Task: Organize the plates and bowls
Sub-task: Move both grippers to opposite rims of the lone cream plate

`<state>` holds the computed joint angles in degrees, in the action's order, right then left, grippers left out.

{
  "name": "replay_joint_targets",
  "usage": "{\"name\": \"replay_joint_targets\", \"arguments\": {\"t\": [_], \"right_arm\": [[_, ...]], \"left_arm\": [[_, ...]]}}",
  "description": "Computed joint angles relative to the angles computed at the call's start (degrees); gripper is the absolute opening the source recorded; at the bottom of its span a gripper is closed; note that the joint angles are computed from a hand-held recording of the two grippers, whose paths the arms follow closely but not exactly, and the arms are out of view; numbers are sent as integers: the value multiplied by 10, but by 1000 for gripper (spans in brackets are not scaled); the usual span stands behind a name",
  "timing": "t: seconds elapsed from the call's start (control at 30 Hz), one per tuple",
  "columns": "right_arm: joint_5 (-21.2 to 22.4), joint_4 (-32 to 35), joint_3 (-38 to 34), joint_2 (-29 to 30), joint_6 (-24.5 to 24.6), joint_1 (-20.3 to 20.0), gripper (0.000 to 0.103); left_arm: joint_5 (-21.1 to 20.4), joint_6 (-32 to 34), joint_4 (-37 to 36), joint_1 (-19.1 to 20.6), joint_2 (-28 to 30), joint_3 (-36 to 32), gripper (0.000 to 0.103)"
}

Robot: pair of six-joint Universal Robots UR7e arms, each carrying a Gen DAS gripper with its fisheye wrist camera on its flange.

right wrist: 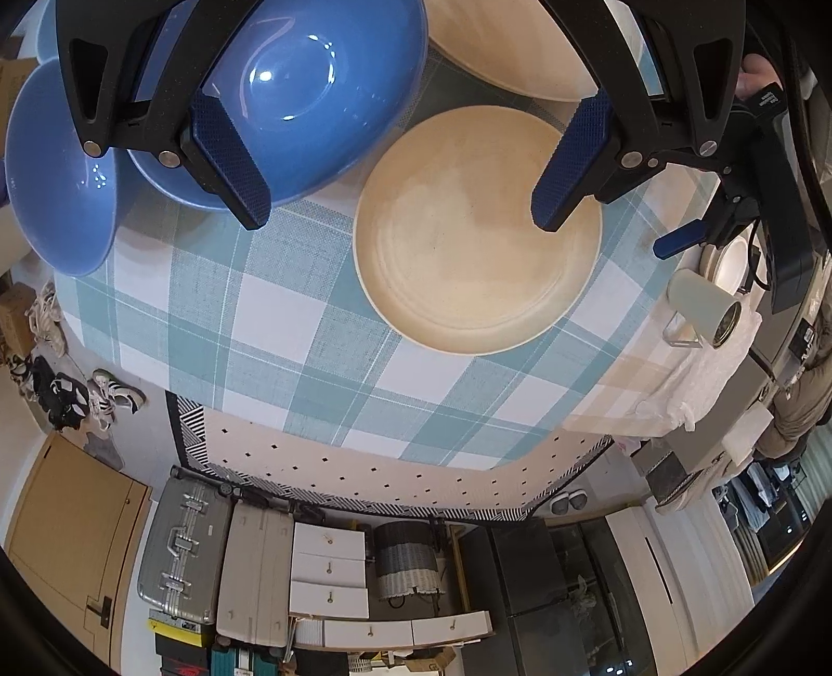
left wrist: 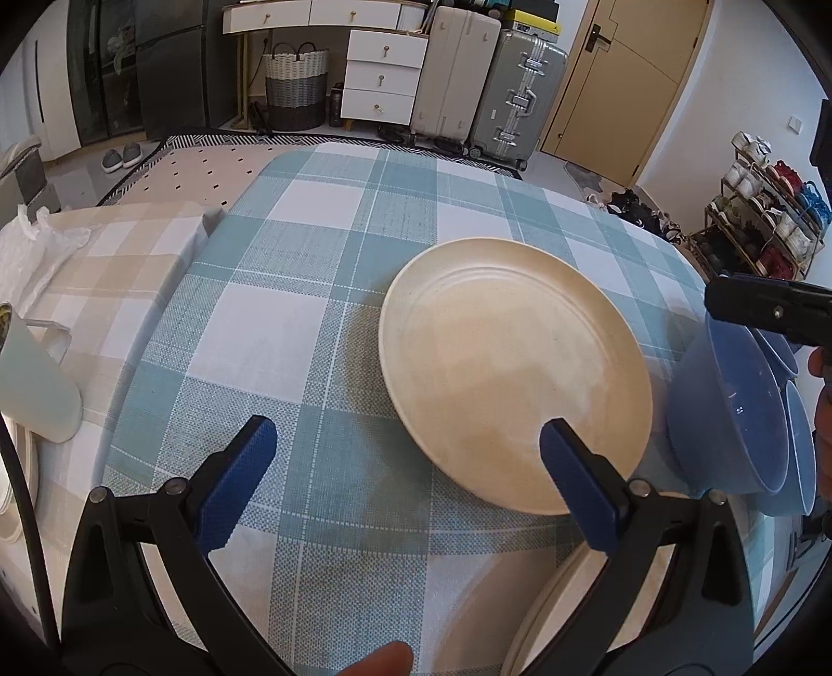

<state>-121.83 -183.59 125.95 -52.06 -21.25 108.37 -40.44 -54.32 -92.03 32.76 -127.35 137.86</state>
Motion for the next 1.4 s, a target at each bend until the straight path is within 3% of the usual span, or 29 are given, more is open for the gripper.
{"name": "replay_joint_targets", "arguments": {"t": [0.57, 0.77, 0.87, 1.33, 1.4], "right_arm": [[-10, 97, -76, 45, 24, -26, 101], [-10, 120, -91, 59, 23, -33, 92], [-12, 140, -101, 66, 24, -34, 81], [-55, 197, -128, 98, 13, -30, 67], [-55, 198, -129, 98, 10, -32, 62]], "left_arm": [[-5, 42, -66, 46, 44, 4, 101], [-10, 57, -91, 59, 50, 6, 101], [-10, 65, -101, 67, 53, 7, 101], [-10, 72, -115, 76, 54, 9, 100], [-12, 77, -116, 75, 53, 9, 95]]}}
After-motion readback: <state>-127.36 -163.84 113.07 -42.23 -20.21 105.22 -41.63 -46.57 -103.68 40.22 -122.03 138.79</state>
